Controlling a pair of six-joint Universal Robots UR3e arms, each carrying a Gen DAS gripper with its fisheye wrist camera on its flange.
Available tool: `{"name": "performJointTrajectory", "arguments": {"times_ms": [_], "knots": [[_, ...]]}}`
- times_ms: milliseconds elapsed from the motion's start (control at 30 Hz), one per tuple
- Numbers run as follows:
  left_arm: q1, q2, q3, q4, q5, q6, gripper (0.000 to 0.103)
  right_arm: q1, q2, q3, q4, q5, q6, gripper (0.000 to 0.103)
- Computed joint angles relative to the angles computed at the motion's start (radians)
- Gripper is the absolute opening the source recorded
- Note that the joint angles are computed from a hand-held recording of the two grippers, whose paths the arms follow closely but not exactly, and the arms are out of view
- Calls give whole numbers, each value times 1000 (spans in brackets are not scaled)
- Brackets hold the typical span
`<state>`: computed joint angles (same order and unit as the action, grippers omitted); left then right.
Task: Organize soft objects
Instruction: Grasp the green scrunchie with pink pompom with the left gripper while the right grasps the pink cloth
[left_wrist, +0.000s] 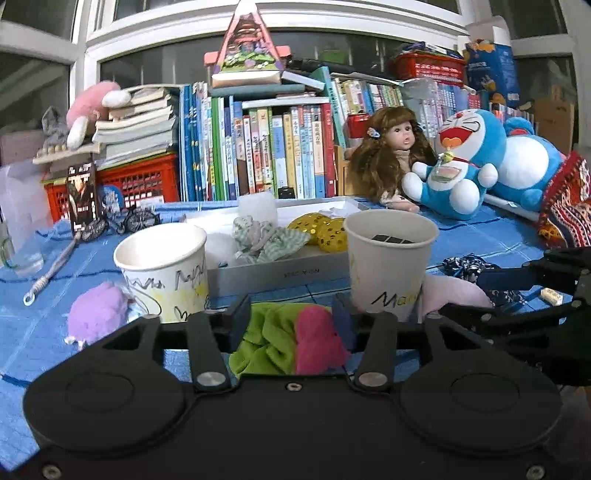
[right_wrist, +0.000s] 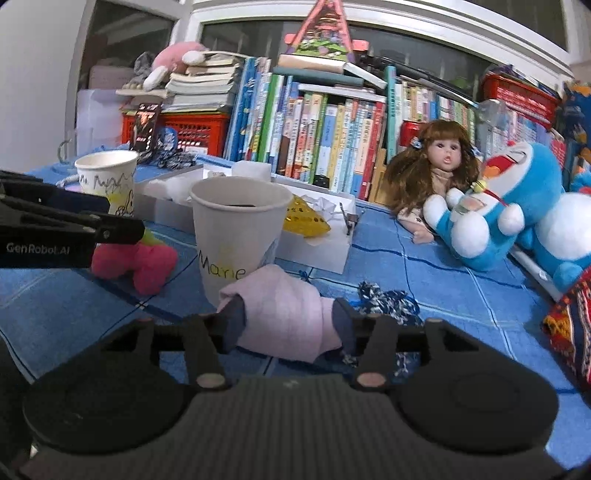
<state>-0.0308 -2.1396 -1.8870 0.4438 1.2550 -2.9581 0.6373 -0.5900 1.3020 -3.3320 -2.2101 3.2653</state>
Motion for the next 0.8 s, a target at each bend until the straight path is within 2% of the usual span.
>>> {"name": "performJointTrajectory", "arguments": {"times_ms": [133,300,600,667,733,800], "knots": [[17,-3,33,-76,-31,-24,61,-22,2,-12,23,46,-21,75],[5,-49,100,-126,-8,-12,73,-38,9,-28,52,79,-29,78],[-4,-103,174,-173,-18,-11,79,-69,3,-9,55,145,-2,80],[-1,-109,180,-181,-32,-19,79,-76,2,3,39,163,8,79],[8,-103,184,-214,-59,-23,74,-79,-1,15,24,175,6,70],[18,-94,168,-205,-87,-34,57,-78,-7,23,19,181,11,65]]}}
